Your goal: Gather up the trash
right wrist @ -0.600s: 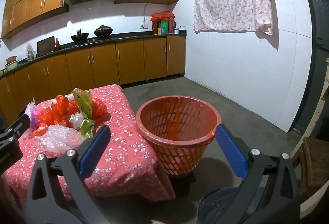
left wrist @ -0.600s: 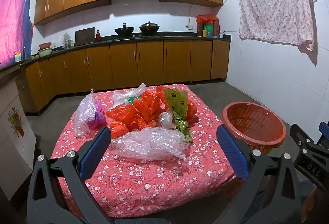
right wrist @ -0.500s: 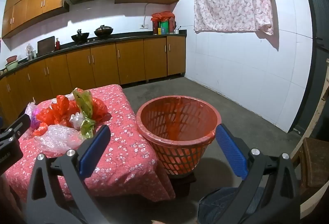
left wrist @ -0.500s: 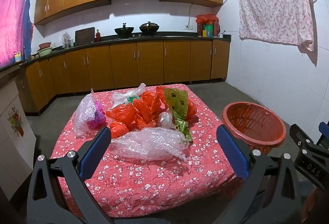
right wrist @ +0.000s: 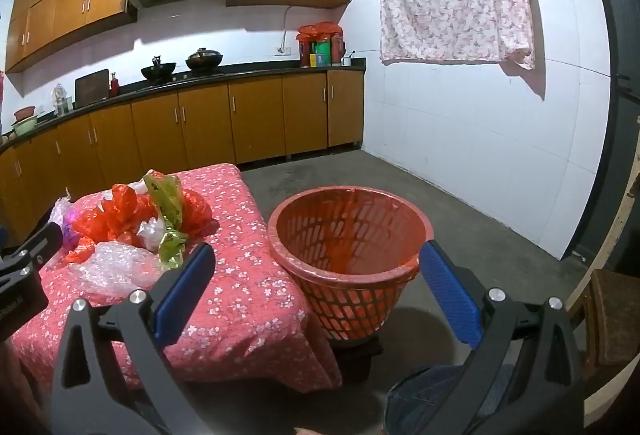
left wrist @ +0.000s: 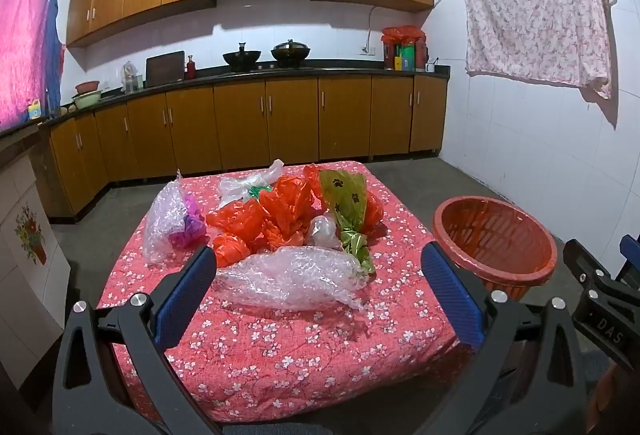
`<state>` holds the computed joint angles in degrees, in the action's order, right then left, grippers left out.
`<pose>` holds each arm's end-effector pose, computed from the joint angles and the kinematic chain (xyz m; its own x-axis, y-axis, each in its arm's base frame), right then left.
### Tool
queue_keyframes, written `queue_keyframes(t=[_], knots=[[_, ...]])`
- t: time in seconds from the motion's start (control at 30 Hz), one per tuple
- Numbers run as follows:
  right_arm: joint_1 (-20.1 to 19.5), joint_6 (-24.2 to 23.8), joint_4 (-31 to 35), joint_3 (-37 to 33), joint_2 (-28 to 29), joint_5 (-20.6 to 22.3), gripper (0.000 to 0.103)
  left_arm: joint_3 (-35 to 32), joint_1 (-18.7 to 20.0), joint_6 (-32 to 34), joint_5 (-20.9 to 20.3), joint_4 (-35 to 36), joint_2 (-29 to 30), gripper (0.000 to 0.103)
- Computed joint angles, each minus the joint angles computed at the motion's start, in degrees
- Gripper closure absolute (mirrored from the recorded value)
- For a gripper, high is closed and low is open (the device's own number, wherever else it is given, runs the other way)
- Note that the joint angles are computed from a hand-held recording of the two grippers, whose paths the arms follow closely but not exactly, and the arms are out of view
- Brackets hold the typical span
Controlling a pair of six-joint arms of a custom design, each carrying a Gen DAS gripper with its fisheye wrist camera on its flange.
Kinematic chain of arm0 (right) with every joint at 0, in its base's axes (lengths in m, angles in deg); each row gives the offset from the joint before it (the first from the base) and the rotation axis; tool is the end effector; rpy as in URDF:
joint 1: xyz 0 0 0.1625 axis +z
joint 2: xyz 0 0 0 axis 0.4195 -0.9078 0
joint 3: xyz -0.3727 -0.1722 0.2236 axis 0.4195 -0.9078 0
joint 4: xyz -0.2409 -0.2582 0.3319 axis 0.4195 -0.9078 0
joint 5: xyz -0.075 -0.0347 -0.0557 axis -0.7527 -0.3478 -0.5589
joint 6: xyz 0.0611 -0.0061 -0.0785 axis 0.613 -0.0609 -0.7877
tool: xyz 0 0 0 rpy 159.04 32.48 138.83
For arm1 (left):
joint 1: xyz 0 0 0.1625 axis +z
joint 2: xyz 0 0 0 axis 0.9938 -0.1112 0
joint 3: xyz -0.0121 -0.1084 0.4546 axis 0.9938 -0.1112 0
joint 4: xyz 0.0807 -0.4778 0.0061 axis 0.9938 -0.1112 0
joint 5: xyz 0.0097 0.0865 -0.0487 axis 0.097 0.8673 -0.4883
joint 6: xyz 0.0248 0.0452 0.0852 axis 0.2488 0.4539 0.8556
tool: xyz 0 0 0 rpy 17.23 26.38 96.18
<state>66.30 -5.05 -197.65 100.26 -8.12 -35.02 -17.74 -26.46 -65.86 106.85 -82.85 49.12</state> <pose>0.1202 -0.8142 0.1670 -0.7239 -0.0136 0.6898 -0.6341 0.4070 -0.6575 -0.2732 -0.8310 0.0341 -0.6552 -0.3067 -0.6903 0.5770 0.3866 -0.7194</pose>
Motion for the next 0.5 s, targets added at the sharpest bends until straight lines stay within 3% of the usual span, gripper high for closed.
queue_keyframes(t=[0.5], knots=[[0.07,0.06,0.13,-0.17,0.13,-0.18,0.004,-0.21,-0.01,-0.31,-0.11,0.43,0.08,0.002]])
